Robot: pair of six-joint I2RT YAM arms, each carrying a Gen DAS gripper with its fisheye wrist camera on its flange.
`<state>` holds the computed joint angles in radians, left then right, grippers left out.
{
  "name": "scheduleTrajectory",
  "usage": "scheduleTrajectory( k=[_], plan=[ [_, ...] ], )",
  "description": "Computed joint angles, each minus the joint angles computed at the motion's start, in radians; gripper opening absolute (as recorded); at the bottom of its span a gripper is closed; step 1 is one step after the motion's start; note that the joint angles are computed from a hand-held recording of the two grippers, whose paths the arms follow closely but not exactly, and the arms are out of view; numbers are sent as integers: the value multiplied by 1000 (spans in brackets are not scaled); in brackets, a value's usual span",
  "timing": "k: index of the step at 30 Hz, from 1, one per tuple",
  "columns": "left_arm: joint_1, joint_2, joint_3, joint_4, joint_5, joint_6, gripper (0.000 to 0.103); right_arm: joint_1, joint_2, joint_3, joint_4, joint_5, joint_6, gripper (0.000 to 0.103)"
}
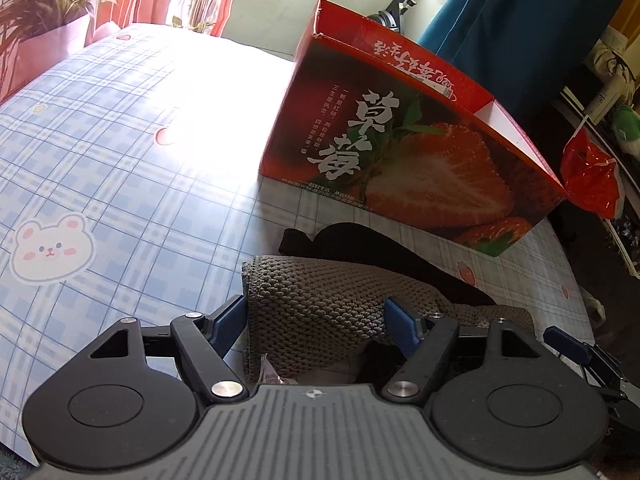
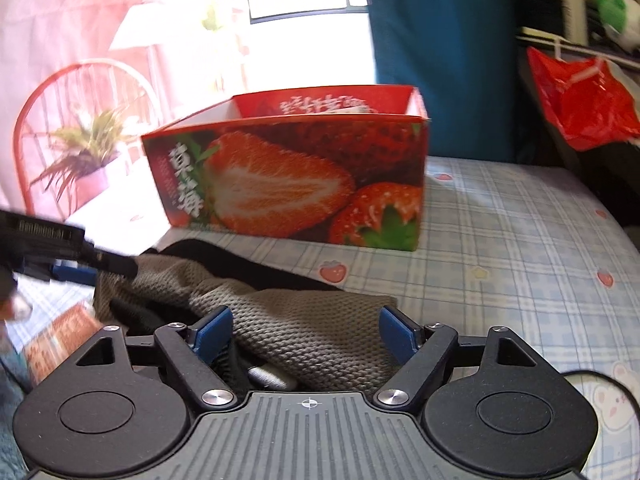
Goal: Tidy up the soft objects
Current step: 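Close both grippers on the grey knit cloth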
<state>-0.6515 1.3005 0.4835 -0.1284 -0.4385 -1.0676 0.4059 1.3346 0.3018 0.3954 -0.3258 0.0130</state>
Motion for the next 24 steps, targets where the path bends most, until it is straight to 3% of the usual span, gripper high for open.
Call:
scheduleTrajectory(
  k=[4, 6, 8, 11, 17, 24],
  plan=[
    [-28, 15, -29, 51, -23, -12, 50, -33, 41, 10, 10, -16, 38, 76],
    [-36, 7, -35, 64, -19, -2, 32, -43, 62, 11, 17, -20, 53, 74],
    [-59, 13, -16, 45, -47, 14, 26, -55, 89, 12, 35, -35, 65, 72],
    [-97, 15, 15, 1, -104, 24, 23, -74, 125, 11, 60, -78, 79, 66],
    [-181, 24, 49, -60, -193, 18, 21, -54, 138, 14, 57, -77, 81, 65],
    [-202, -7, 15, 10, -173, 63, 20, -61, 154, 14, 70, -87, 104, 65]
  ],
)
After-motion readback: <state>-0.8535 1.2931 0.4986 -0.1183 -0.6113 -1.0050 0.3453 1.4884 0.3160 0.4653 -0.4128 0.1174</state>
